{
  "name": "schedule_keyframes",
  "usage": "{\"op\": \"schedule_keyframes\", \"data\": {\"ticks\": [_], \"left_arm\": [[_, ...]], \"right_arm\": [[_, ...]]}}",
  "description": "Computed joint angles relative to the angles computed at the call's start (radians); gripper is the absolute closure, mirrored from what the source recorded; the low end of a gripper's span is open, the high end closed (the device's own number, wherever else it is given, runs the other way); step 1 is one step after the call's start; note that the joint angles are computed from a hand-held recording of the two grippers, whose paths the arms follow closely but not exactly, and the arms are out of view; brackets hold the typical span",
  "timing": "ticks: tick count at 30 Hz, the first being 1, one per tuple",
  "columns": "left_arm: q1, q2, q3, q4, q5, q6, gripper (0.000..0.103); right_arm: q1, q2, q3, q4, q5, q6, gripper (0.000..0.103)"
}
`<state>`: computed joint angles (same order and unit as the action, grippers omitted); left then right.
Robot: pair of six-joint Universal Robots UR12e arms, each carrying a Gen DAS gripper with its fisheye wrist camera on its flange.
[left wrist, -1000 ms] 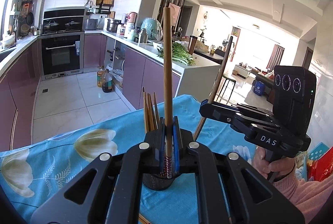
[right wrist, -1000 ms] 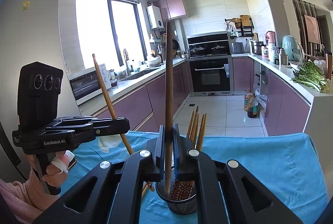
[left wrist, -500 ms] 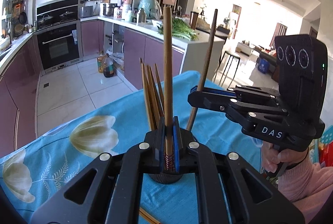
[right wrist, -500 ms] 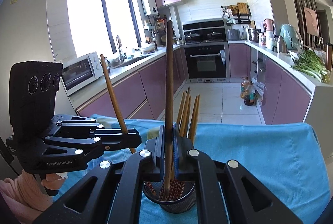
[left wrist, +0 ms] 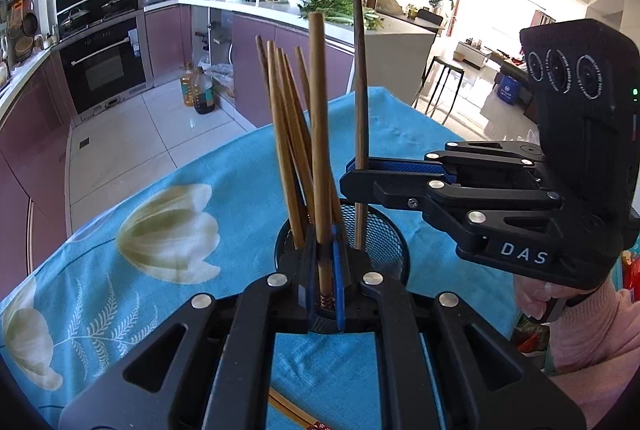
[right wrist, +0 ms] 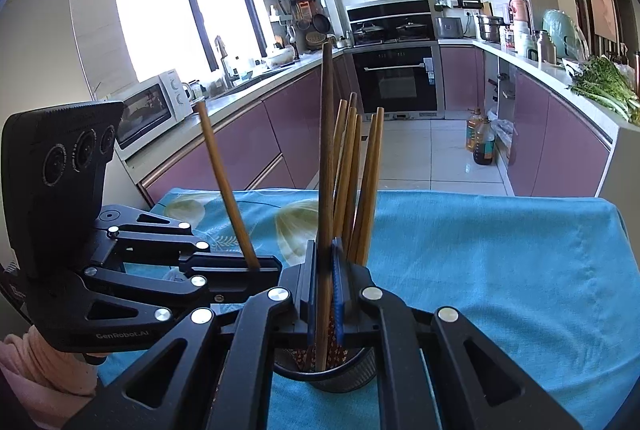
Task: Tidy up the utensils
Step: 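Lower the held chopstick into the mesh cup with the right gripper, then open the right gripper to release the chopstick and withdraw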
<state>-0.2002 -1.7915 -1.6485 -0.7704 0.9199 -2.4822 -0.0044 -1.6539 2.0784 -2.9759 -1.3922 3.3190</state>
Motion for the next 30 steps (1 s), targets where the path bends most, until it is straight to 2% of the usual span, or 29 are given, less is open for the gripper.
{"op": "schedule_keyframes", "data": {"ticks": [11, 14, 18, 21, 24, 26, 29, 30], "left_arm": [[-0.018, -0.029, 0.022, 0.028, 0.04, -0.047, 0.094], [-0.026, -0.028, 0.008, 0.075, 0.076, -0.049, 0.088], [-0.026, -0.029, 0.002, 0.094, 0.092, -0.077, 0.087], [-0.016, -0.021, -0.014, 0.12, 0.073, -0.096, 0.086], [0.002, -0.01, -0.04, 0.171, 0.048, -0.136, 0.082], [0.018, 0.003, -0.07, 0.241, 0.029, -0.166, 0.078], [0.047, 0.027, -0.126, 0.364, 0.003, -0.201, 0.062], [0.055, 0.035, -0.143, 0.392, 0.002, -0.209, 0.059]], "right_arm": [[-0.018, 0.018, -0.01, 0.001, 0.007, 0.035, 0.095], [-0.018, 0.019, -0.009, 0.003, 0.007, 0.042, 0.095], [-0.018, 0.016, -0.004, -0.002, 0.01, 0.048, 0.095], [-0.02, 0.011, 0.002, -0.011, 0.018, 0.047, 0.087], [-0.018, 0.001, 0.014, -0.028, 0.025, 0.043, 0.083], [-0.014, -0.009, 0.023, -0.047, 0.035, 0.035, 0.076], [-0.004, -0.022, 0.04, -0.082, 0.044, 0.01, 0.064], [0.002, -0.025, 0.043, -0.087, 0.042, 0.0, 0.064]]}}
